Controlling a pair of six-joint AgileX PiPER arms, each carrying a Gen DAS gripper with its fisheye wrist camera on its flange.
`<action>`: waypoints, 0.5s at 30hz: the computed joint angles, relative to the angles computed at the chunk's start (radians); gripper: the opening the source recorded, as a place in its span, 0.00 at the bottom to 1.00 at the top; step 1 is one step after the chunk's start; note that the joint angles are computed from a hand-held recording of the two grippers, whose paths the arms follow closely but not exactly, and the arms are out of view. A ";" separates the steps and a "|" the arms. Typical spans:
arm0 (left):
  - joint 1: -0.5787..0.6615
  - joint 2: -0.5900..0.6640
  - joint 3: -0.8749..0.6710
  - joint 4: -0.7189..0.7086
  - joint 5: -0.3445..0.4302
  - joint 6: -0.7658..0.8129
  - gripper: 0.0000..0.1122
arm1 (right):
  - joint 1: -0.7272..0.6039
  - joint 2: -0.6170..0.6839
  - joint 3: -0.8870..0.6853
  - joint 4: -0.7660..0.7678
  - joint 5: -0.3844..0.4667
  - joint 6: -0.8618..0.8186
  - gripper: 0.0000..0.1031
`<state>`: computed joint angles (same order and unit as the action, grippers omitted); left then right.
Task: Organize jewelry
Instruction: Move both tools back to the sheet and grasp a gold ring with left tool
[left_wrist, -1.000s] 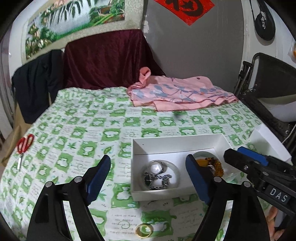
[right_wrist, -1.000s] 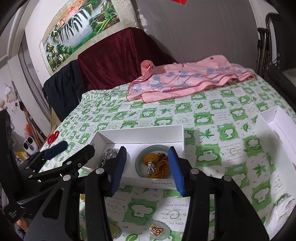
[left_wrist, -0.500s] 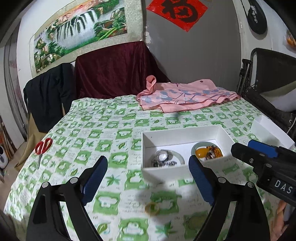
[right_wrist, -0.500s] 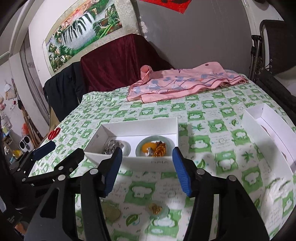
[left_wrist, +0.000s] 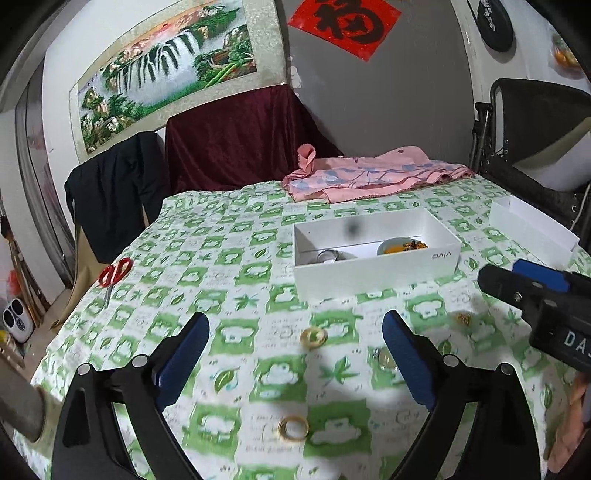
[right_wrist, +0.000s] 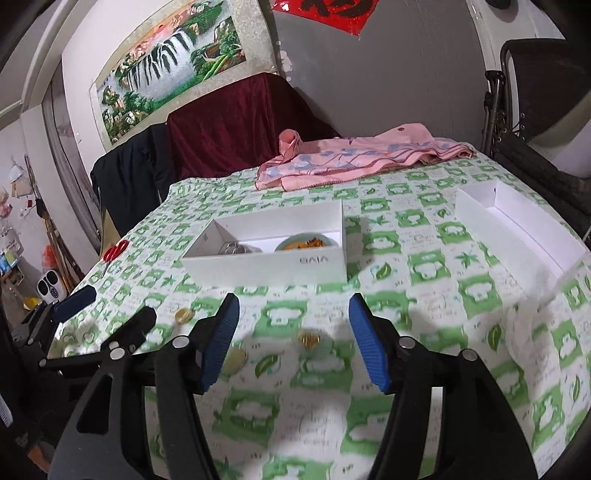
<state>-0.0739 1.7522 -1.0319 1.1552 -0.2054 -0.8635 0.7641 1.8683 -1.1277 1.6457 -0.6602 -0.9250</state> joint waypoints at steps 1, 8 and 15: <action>0.006 -0.003 0.007 0.002 -0.006 -0.002 0.83 | 0.005 0.001 0.004 0.003 -0.002 -0.003 0.58; 0.013 0.011 -0.011 0.181 0.007 -0.181 0.84 | 0.017 0.015 -0.009 0.028 0.007 -0.040 0.60; 0.051 0.035 -0.057 0.411 -0.004 -0.412 0.84 | 0.014 0.010 0.004 0.029 0.035 -0.020 0.64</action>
